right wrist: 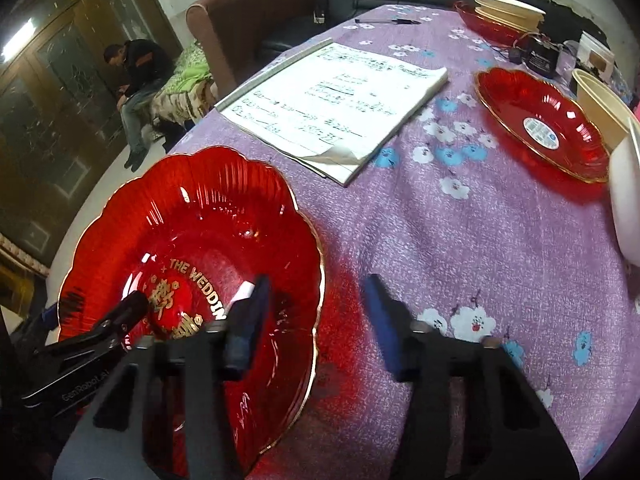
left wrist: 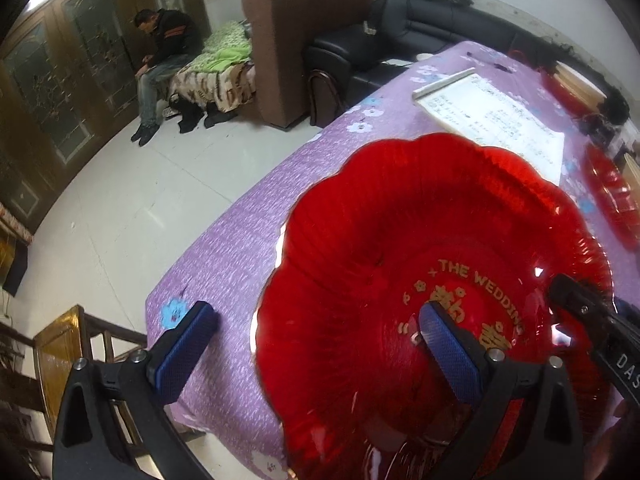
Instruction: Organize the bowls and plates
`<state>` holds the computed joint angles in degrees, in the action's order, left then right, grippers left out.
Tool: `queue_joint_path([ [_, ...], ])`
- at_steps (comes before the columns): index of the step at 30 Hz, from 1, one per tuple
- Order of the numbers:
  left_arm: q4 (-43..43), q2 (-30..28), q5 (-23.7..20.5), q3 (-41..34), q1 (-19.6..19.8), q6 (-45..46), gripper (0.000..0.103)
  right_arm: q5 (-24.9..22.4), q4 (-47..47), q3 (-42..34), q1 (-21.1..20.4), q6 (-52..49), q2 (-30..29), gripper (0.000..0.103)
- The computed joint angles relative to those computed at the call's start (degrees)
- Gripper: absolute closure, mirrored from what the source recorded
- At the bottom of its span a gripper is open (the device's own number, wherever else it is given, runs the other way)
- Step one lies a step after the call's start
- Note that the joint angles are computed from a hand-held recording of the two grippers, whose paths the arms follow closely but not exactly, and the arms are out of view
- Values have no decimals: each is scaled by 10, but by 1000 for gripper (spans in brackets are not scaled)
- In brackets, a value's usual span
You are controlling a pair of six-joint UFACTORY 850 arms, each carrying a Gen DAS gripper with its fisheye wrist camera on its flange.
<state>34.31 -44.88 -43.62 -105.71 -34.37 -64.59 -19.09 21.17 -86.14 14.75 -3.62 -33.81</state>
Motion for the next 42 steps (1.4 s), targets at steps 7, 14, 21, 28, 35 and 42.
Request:
queue_joint_path([
  [7,-7,4,17,0,4,33,35,14,39,5,5,-49,0,83],
  [14,-66,27,80,33,23,65,74,20,118,14,1,-115,3,86],
  [21,-62,47,86,56,29,56,79,31,138,22,11,-145,10,86],
  [28,-48,52,73,64,38,39,74,16,185,5,22,-199,-5,85],
  [35,70,67,27,86,11,-57,38,-33,316,20,-13,-303,8,80],
  [42,232,118,-43,141,-15,-211,30,17,604,109,-45,-582,74,68],
])
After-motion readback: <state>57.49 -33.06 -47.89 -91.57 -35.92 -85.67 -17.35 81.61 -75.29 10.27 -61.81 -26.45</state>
